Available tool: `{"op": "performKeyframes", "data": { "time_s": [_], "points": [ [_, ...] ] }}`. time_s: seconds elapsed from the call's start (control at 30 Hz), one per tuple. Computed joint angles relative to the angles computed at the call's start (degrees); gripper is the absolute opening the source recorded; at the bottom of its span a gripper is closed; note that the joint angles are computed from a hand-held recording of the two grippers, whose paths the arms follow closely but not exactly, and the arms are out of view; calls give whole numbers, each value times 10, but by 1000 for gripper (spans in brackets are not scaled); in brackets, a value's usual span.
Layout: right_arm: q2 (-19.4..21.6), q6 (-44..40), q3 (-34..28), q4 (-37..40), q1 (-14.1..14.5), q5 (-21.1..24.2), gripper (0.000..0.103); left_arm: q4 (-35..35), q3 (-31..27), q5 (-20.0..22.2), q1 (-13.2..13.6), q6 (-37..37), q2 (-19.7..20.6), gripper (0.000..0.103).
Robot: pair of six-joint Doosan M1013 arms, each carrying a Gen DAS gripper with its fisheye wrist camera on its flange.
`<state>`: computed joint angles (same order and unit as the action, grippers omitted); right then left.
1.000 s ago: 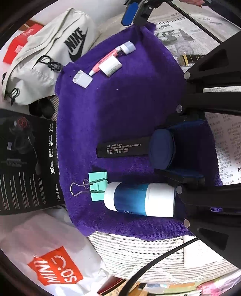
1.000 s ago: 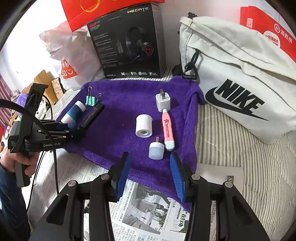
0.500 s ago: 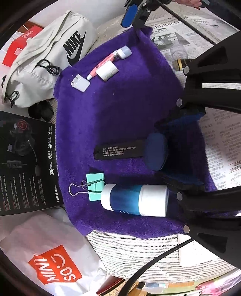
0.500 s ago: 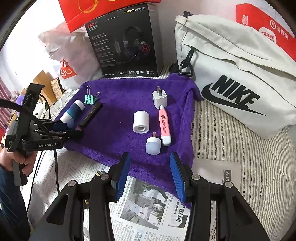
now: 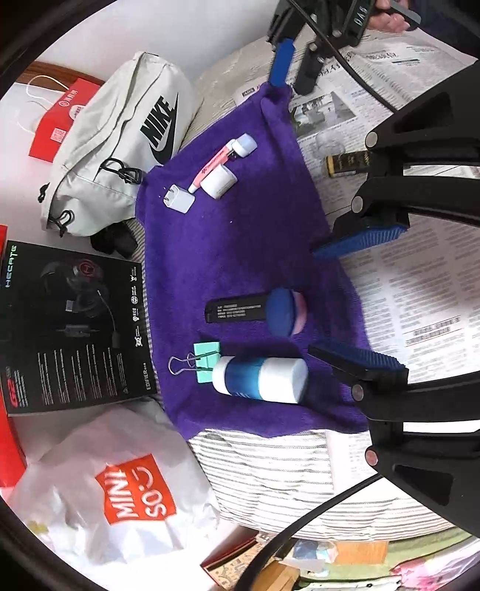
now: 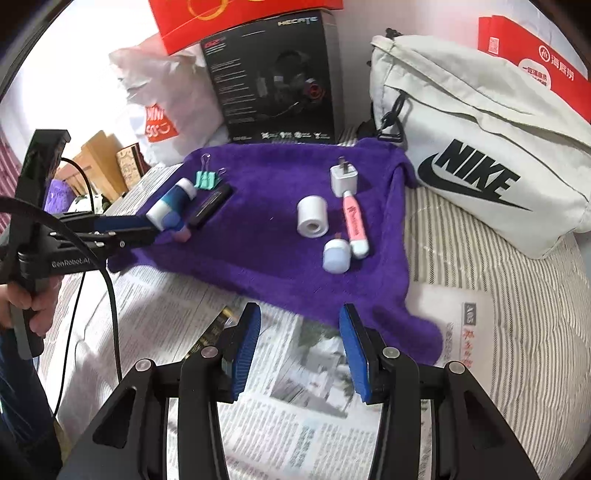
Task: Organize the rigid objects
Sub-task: 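Carry the white roll and blue-lidded jar onto the towel and open both grippers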
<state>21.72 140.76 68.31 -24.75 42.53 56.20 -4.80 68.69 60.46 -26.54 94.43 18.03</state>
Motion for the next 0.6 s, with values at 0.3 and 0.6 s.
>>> {"op": "performKeyframes", "data": {
  "time_s": [0.3,0.6],
  "points": [
    [16,-22,-2,25,9,-6,45,-24,54,-22,3,-9,-26,45],
    [39,-55,-23,37,7,10,44,-38,79,-27,12,-18,-39,45]
  ]
}}
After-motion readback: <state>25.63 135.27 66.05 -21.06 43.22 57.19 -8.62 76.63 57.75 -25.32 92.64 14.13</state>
